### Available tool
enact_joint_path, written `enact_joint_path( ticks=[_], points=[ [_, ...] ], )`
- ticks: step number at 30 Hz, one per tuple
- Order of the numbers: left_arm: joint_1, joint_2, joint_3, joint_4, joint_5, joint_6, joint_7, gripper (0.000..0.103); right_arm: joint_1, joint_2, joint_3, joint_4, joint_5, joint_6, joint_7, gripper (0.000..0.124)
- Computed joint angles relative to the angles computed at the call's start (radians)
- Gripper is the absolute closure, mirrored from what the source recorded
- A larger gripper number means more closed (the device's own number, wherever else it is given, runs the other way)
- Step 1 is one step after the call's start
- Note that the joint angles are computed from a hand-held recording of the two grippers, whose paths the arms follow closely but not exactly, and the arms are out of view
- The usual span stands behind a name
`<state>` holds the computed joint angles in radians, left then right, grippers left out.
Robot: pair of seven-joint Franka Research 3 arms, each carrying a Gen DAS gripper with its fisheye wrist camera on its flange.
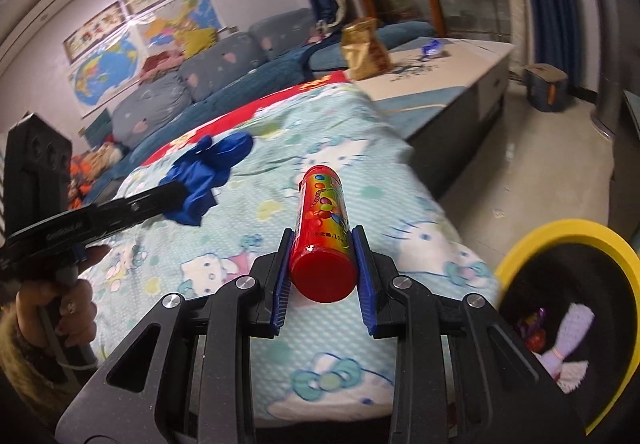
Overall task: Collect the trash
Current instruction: 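Carry the blue glove and red candy tube over the yellow bin with both tools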
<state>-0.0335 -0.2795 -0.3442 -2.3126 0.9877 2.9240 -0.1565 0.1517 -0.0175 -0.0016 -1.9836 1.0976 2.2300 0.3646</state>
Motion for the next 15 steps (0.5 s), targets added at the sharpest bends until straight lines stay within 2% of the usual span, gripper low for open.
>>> enact_joint_path(
  ticks=[7, 15],
  points=[
    [-0.036, 0.060, -0.007, 0.055, 0.014, -0.013, 0.024, 0.090, -0.028, -0.008, -0.020, -0.009, 0.015, 0.018, 0.012, 0.101],
    [-0.098, 0.119, 0.014, 0.110, 0.028, -0.024, 0.051, 0.090, -0.051, -0.015, -0.034, -0.022, 0.030, 0.051, 0.017, 0.101]
  ],
)
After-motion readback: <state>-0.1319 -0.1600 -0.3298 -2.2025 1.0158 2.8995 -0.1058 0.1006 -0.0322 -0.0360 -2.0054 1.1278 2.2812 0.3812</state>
